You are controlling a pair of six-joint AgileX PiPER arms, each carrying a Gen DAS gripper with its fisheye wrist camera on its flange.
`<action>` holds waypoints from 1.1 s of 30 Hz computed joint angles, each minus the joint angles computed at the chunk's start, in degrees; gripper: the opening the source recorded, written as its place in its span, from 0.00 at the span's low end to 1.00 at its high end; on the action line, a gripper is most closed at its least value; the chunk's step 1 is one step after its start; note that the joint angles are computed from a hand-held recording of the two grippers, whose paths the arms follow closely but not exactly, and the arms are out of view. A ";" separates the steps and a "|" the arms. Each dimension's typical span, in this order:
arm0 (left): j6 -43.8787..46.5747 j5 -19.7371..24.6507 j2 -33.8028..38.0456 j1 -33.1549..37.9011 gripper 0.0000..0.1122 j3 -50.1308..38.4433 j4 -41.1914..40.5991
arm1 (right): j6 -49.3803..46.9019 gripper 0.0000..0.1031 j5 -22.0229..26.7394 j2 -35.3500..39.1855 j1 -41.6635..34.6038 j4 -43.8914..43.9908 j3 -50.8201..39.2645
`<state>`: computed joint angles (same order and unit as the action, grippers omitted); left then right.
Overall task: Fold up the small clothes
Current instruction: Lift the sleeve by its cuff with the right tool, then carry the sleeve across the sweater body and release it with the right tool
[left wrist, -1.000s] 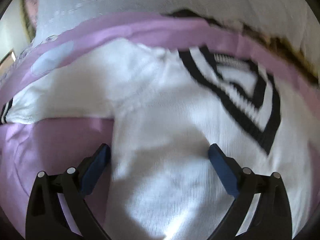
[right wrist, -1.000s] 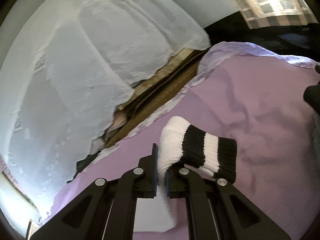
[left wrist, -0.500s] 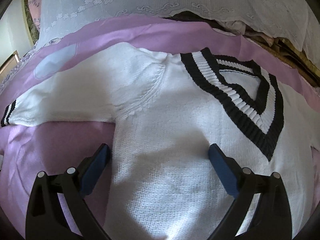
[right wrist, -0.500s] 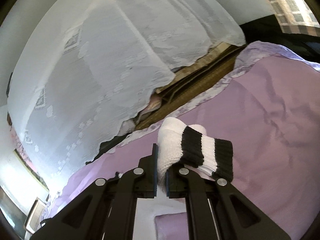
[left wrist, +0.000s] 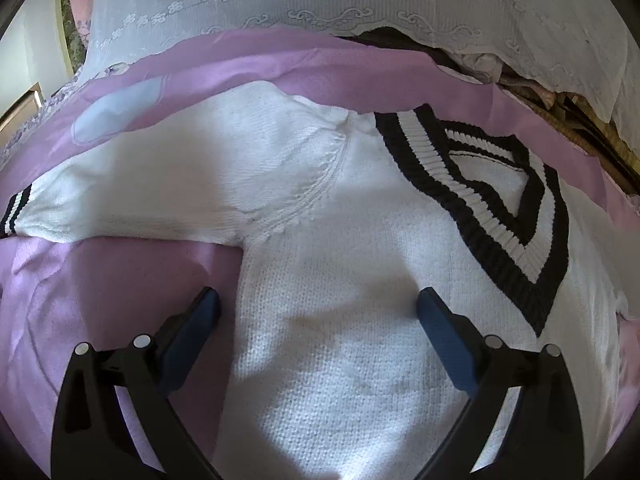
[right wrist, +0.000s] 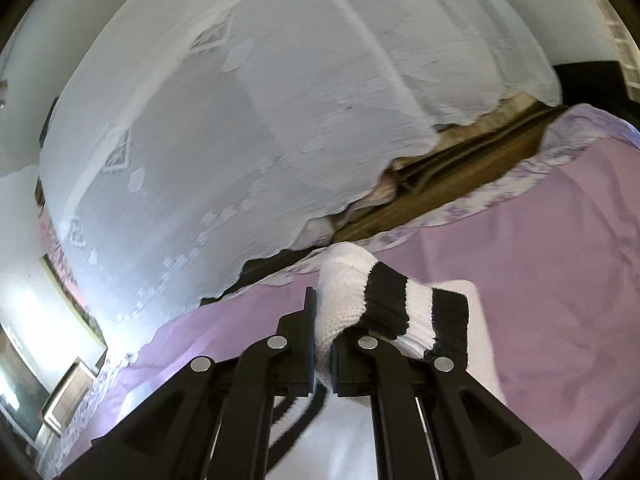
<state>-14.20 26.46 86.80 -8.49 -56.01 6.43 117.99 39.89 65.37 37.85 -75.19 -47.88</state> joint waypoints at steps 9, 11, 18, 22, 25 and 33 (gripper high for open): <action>0.02 0.22 0.74 0.65 0.86 -0.89 -0.83 | -2.48 0.06 -2.94 14.21 4.28 -0.07 -12.69; 0.10 0.18 0.73 0.67 0.86 -0.84 -0.88 | -4.00 0.06 -4.36 18.72 4.72 0.87 -15.87; -0.56 -0.26 0.92 0.56 0.87 -0.57 0.21 | -18.13 0.06 -4.49 31.85 4.54 11.50 -24.10; -0.95 -0.12 1.29 0.42 0.88 -0.78 0.72 | -25.51 0.06 -3.57 34.43 3.92 16.43 -24.63; -0.67 -0.10 1.31 0.55 0.88 -0.79 0.50 | -36.48 0.10 -8.39 35.27 1.34 27.15 -25.49; -1.07 0.15 1.46 0.41 0.88 -0.93 0.64 | -35.48 0.72 -30.37 28.64 -2.75 29.03 -16.34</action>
<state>-15.28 26.60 88.26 -8.08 -56.94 7.07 82.51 9.52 94.01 35.10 -46.17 -64.23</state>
